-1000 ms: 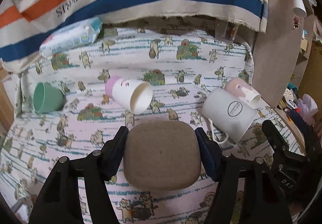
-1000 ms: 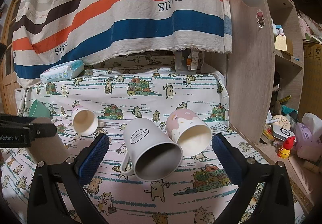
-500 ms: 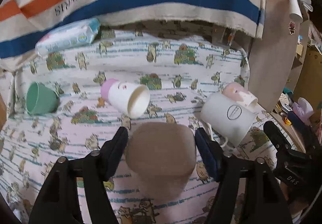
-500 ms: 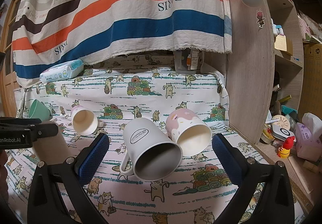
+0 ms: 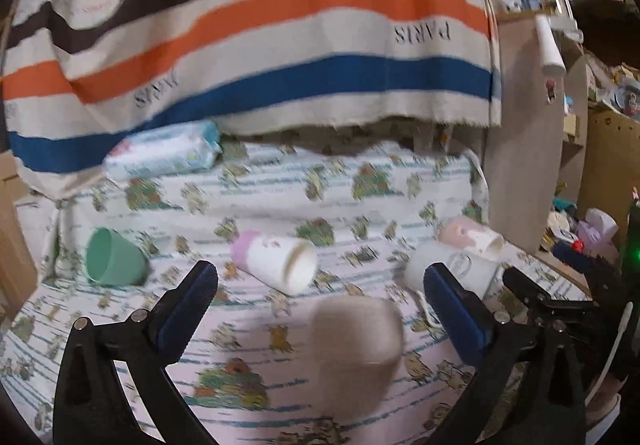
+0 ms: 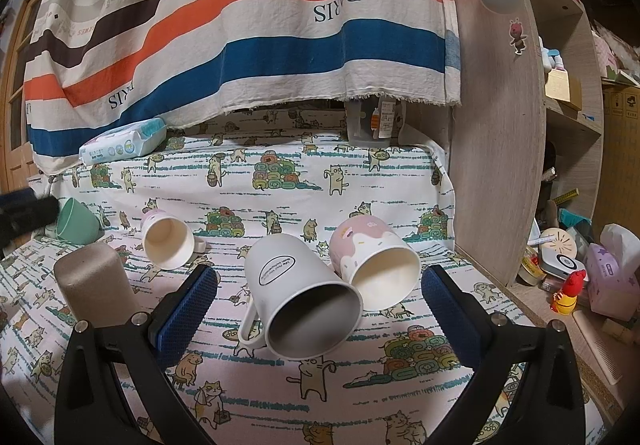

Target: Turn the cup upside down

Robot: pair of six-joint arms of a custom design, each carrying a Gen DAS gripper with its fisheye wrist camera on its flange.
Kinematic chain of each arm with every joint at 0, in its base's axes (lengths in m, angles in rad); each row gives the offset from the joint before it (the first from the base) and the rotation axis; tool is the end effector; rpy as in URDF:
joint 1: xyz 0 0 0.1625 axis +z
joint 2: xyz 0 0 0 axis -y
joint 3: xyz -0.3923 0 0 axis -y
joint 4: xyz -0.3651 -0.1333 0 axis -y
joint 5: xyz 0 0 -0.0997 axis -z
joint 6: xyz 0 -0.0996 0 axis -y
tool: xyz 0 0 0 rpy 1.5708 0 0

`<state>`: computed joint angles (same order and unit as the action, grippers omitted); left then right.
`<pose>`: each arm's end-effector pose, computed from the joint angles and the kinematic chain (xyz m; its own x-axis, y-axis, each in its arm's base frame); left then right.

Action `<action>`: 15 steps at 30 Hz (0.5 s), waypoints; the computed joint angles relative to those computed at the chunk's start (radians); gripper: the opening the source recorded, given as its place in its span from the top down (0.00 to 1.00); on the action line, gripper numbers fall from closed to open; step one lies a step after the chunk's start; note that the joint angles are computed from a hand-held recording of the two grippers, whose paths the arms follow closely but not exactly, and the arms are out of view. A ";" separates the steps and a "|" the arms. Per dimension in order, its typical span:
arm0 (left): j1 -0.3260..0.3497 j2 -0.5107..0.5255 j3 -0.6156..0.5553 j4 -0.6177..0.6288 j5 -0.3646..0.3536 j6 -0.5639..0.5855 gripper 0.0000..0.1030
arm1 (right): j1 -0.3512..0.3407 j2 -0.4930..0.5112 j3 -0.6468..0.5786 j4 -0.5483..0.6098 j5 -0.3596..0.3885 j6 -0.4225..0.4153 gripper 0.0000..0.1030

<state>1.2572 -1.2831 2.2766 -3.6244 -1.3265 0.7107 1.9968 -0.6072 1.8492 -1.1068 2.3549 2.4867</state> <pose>0.0129 -0.4705 0.2725 -0.6505 0.3780 -0.6587 0.7589 0.2881 -0.5841 0.2625 -0.4261 -0.0675 -0.7068 0.1986 0.6790 -0.6130 0.3072 -0.7279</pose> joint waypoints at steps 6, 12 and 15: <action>0.039 -0.029 -0.001 -0.067 -0.039 0.026 0.00 | 0.000 0.000 0.000 0.001 0.000 0.000 0.00; 0.088 -0.033 0.002 -0.129 -0.071 0.042 0.00 | 0.000 0.000 -0.001 0.000 0.001 0.001 0.00; 0.115 -0.026 0.001 -0.160 -0.086 0.046 0.00 | 0.001 0.001 -0.001 0.000 0.001 0.000 0.00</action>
<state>1.3720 -1.3090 2.2778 -3.7840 -1.4127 0.7568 1.9974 -0.6066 1.8486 -1.1065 2.3559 2.4865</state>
